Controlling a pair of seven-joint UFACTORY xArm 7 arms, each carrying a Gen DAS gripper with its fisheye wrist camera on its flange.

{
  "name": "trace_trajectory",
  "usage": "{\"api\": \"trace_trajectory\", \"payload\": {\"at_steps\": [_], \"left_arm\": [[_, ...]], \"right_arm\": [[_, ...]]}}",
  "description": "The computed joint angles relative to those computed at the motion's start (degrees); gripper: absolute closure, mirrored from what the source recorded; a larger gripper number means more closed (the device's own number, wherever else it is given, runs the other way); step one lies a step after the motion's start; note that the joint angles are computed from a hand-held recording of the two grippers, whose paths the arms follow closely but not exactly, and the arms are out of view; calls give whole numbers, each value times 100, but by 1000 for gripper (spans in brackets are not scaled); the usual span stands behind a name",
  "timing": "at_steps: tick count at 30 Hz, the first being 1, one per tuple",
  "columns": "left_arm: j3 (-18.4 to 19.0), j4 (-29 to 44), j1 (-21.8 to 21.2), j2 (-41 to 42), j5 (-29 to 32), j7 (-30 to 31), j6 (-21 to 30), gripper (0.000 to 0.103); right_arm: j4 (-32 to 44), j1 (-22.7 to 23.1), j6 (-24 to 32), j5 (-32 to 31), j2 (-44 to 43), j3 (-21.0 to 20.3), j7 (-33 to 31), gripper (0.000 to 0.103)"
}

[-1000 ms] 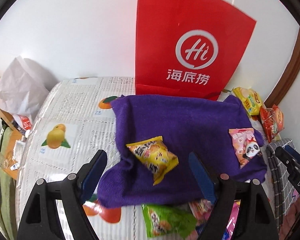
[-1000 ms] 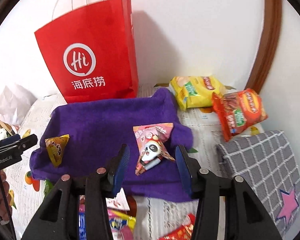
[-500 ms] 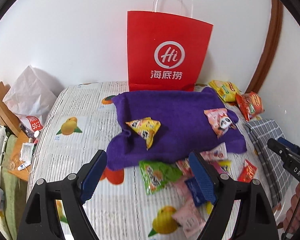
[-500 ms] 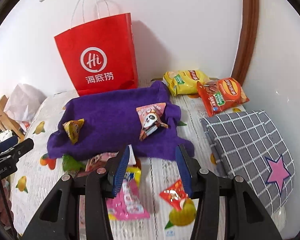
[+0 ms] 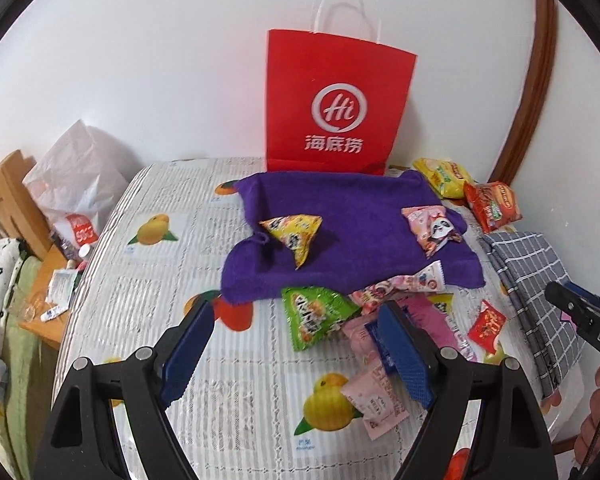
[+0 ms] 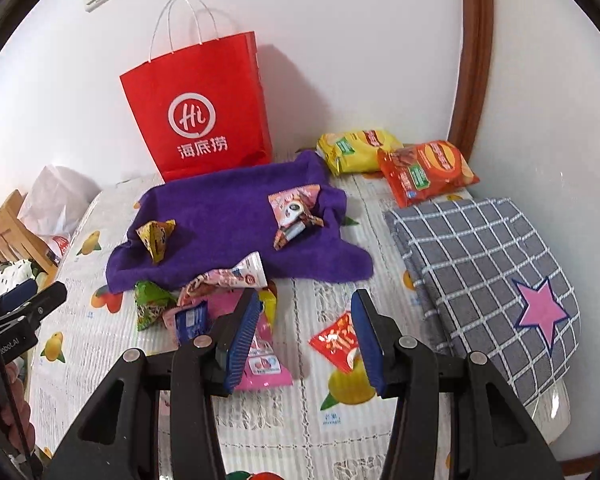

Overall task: Organize snacks
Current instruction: 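Withdraw both open tools from the towel back toward the snack pile, then grasp the green snack bag with the left tool while the right tool grasps the red packet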

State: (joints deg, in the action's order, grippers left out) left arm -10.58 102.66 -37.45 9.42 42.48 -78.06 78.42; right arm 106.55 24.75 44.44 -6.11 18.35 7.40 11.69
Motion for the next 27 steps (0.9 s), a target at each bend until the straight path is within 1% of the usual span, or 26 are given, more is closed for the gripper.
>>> {"api": "trace_trajectory", "payload": {"at_steps": [2, 6, 7, 9, 16, 22, 24, 27], "left_arm": [[5, -126, 27, -77, -88, -166, 4, 20], [-33, -440, 183, -249, -338, -388, -181, 20], [-50, -485, 212, -255, -376, -415, -200, 20], [-75, -533, 247, -239, -416, -465, -226, 20], [-71, -778, 354, -196, -677, -580, -388, 20], [-33, -891, 451, -192, -863, -413, -338, 20], [-23, -1043, 502, -265, -900, -431, -489, 20], [-27, -1110, 586, -237, -990, -353, -693, 20]], "right_arm": [[-130, -20, -65, 5, -59, -1, -31, 56], [-359, -97, -194, 65, -147, 20, -141, 55], [-391, -140, -194, 146, -141, 42, -205, 54], [-400, -191, -135, 259, -89, 65, -309, 46], [-532, -215, -42, 505, 72, 141, -560, 45], [-195, -15, 20, 567, 434, 235, -820, 45], [44, 109, 108, 494, 608, 205, -814, 45], [173, 158, 105, 505, 720, 163, -824, 45]]}}
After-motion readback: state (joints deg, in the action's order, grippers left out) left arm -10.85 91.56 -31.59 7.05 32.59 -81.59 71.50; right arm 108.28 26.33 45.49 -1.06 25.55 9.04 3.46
